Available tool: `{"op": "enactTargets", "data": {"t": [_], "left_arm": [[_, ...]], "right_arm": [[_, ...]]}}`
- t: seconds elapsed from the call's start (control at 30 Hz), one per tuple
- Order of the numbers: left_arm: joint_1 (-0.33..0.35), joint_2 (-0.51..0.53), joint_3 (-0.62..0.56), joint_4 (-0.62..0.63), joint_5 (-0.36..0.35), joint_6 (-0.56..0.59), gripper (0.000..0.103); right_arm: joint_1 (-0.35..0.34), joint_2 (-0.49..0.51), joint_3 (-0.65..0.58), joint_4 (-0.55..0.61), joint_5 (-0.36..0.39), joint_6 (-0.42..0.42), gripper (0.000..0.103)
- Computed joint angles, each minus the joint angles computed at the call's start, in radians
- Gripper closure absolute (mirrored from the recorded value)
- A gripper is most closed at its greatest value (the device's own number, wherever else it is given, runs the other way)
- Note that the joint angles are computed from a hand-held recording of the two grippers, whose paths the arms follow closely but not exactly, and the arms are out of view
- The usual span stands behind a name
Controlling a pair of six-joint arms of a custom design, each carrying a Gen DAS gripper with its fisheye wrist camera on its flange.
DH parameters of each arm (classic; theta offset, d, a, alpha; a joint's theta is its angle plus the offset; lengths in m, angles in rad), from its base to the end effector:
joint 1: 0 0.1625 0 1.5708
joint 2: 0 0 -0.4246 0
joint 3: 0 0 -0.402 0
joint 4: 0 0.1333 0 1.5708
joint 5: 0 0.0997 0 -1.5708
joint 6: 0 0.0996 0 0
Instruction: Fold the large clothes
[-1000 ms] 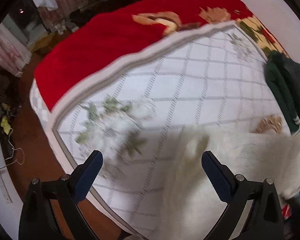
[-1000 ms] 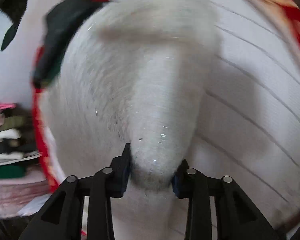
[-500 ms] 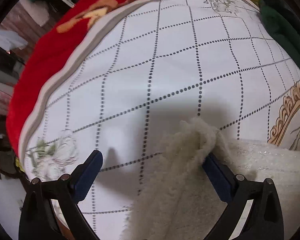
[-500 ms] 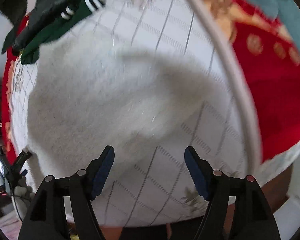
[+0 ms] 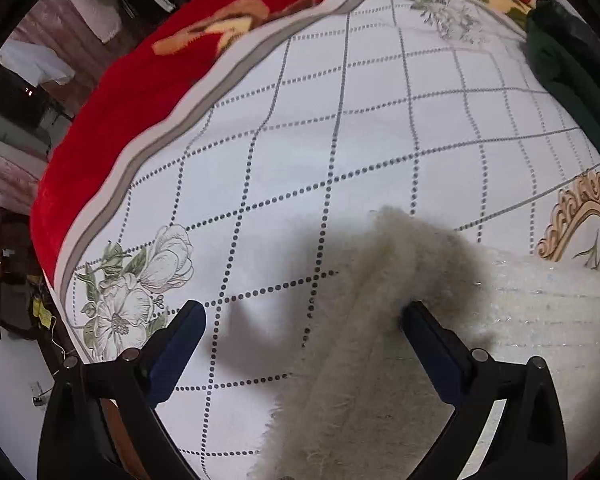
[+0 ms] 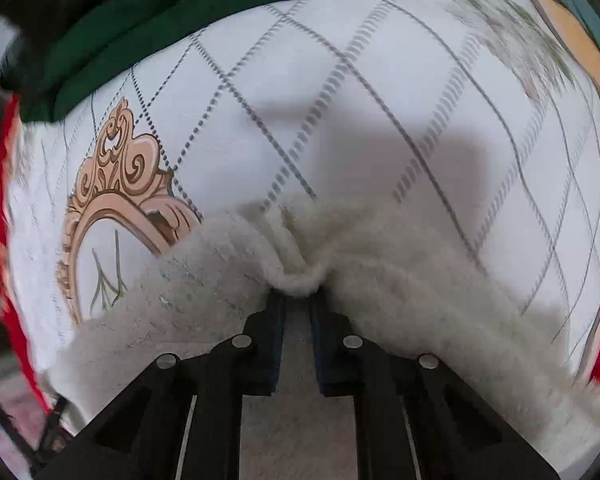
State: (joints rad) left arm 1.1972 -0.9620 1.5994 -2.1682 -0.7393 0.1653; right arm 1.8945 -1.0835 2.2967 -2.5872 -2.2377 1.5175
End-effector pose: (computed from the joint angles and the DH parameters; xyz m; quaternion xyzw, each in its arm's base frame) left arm -0.0493 -0.6926 0.2005 0.2513 0.8795 -0.0238 0.4035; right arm 0.2022 -0.3773 0.0649 -0.5020 -0.7958 0.2031 0.2711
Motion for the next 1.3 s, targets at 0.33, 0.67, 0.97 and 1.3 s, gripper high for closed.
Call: {"op": "enactTargets", "data": {"t": [0.33,0.67,0.97,1.3], "left_arm": [[-0.076,-0.161,0.056,0.12,-0.158,-0.176,0.001],[-0.104,-0.151,0.149,0.144,-0.175,-0.213,0.001],[-0.13,-0.148,0.196,0.11,-0.201,-0.234,0.001],[-0.062,-0.329,0.196,0.35,-0.214,-0.495,0.001]], "right_arm": [[0.207,0.004,-0.211,0.184,0.091,-0.133,0.087],[0.037,0.227,-0.242,0.063,0.294,-0.28,0.09],[0.11,0.056,-0.178,0.216,-0.014,-0.123,0.09],[0.206,-0.074,-0.148,0.143,0.048,-0.067,0.056]]}}
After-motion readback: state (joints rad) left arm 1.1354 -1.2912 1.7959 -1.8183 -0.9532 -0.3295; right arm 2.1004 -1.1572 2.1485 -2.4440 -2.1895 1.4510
